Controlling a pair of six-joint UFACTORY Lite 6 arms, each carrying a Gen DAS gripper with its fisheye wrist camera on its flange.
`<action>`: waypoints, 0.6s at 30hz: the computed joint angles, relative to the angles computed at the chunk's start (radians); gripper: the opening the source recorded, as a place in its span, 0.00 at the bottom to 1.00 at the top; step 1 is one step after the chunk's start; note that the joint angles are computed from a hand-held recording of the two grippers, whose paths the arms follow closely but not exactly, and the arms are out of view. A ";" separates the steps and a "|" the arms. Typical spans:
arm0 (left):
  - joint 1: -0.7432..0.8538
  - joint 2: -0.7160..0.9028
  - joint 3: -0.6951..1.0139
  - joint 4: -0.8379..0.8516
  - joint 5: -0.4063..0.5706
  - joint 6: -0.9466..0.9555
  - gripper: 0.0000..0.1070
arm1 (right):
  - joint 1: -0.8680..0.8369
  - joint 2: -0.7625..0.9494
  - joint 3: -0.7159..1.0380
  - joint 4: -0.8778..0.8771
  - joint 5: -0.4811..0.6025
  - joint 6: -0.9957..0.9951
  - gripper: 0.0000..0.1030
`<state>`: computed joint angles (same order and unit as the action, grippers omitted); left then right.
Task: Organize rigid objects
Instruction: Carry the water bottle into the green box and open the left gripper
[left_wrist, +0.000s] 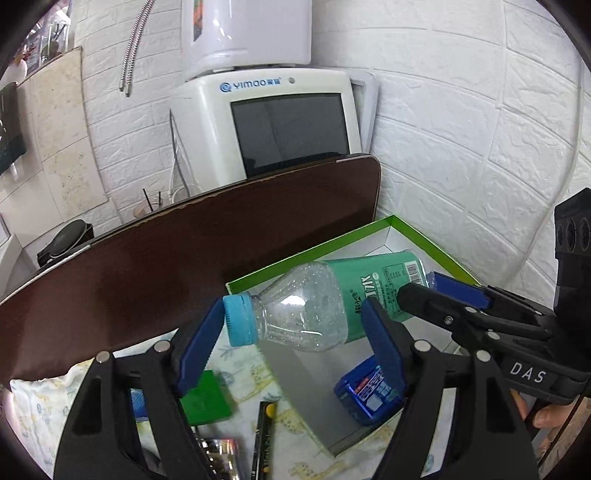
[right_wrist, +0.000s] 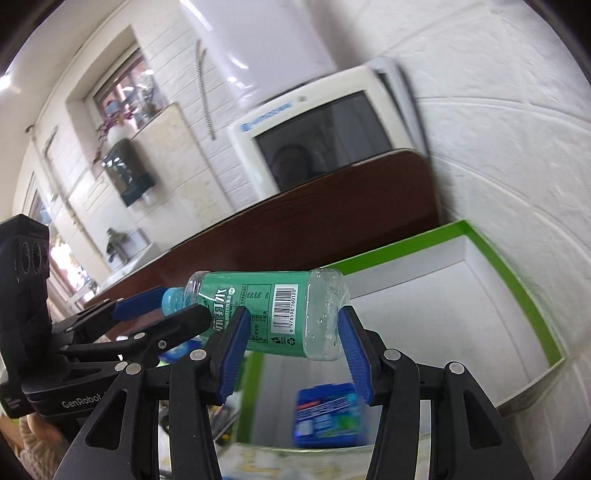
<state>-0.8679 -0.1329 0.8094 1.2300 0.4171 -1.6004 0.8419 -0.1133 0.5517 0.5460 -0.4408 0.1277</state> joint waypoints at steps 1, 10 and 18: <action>0.007 0.036 0.023 0.001 -0.015 0.000 0.70 | -0.041 0.000 -0.011 -0.071 0.003 0.058 0.51; 0.057 0.244 0.148 -0.048 -0.068 0.030 0.70 | -0.254 0.168 0.046 -0.527 -0.017 0.406 0.51; 0.114 0.353 0.224 -0.108 -0.112 0.097 0.70 | -0.322 0.288 0.139 -0.707 -0.013 0.555 0.51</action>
<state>-0.7540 0.2206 1.0329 1.1221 0.3055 -1.5032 0.5201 0.1751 0.6910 -0.1607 -0.4541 0.6831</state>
